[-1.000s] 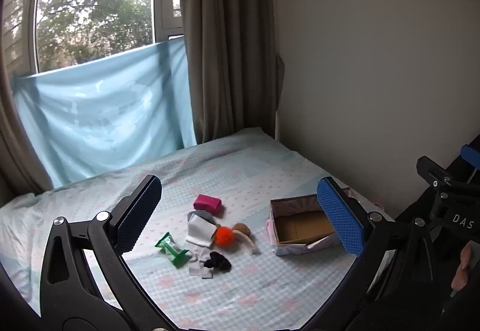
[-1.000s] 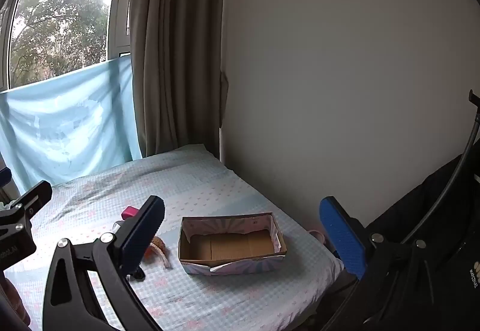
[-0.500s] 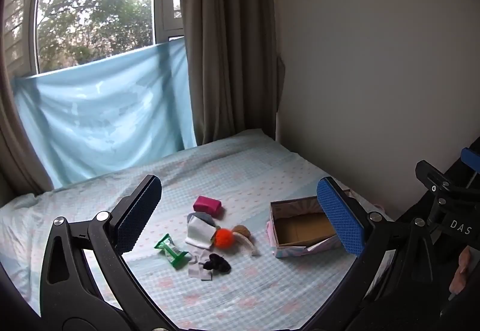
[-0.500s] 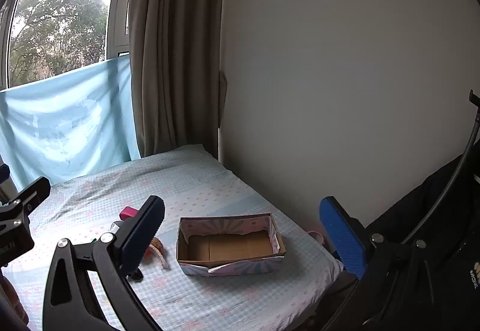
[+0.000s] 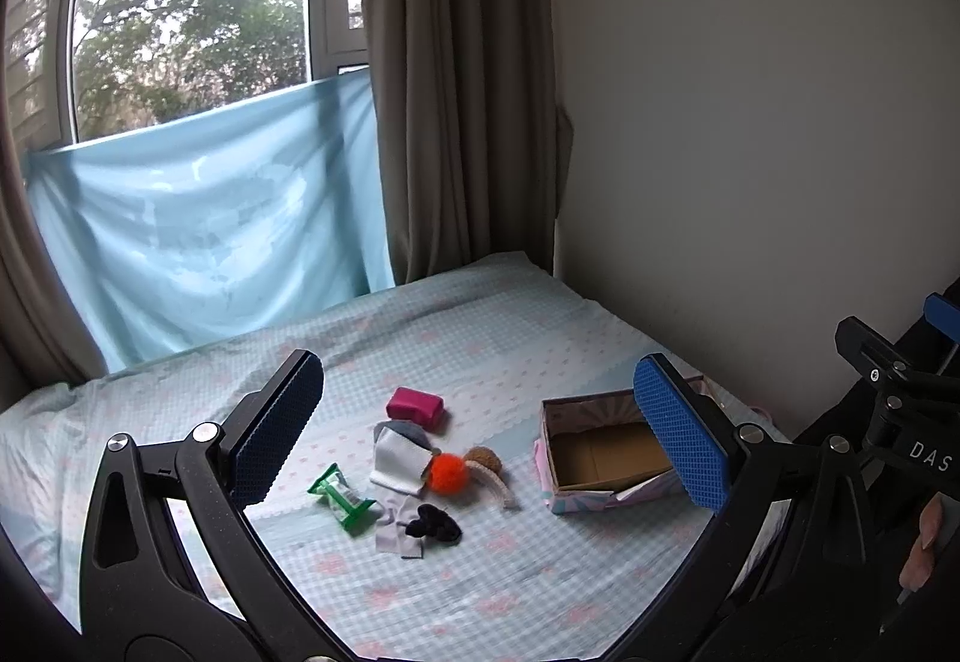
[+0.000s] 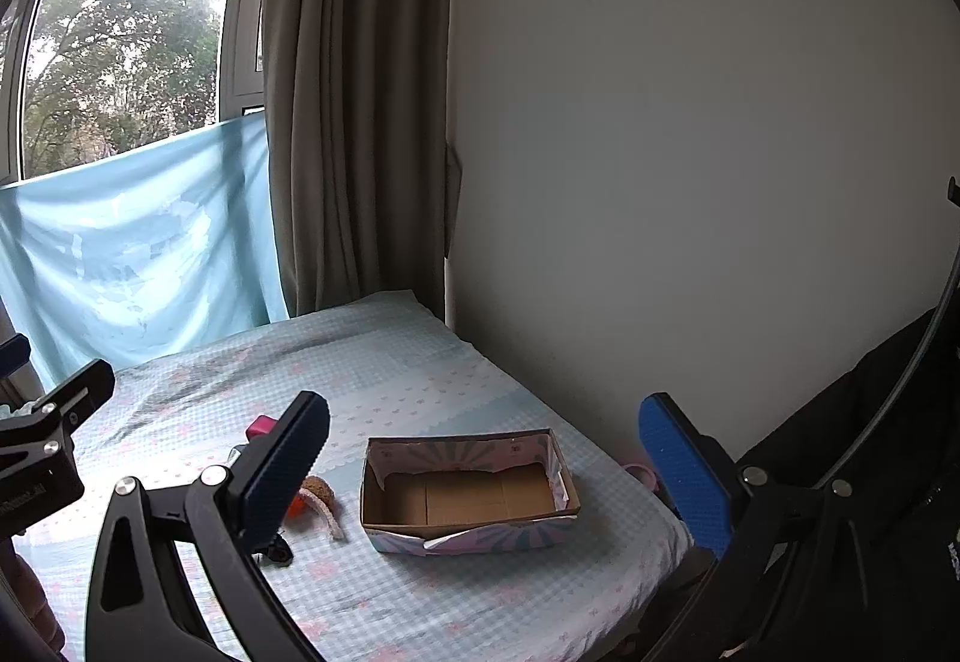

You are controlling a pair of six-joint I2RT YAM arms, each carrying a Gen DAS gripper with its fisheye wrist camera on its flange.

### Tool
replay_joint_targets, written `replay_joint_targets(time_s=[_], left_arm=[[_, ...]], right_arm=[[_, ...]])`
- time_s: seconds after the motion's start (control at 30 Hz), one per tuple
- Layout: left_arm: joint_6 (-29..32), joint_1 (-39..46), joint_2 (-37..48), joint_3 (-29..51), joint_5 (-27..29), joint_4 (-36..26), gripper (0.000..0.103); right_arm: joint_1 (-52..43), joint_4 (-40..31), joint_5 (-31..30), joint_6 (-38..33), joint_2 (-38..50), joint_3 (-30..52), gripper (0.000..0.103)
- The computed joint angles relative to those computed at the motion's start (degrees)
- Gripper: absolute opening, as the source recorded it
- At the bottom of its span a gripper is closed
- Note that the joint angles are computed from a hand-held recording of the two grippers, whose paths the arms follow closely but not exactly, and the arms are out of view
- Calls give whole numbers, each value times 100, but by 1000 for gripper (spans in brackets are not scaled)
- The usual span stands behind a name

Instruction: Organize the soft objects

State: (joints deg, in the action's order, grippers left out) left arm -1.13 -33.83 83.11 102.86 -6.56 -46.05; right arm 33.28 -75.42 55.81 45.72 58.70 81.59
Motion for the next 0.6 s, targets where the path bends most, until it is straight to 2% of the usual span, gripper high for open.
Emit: replay_joint_targets(time_s=[0.33,0.6], left_arm=[[25,31,52,-8,105,58,103],[29,32,86,22,99,66,103]], right_arm=[[-95,172,-92,-148,-59,-120,103],[49,-15,78,61,-7,-34,103]])
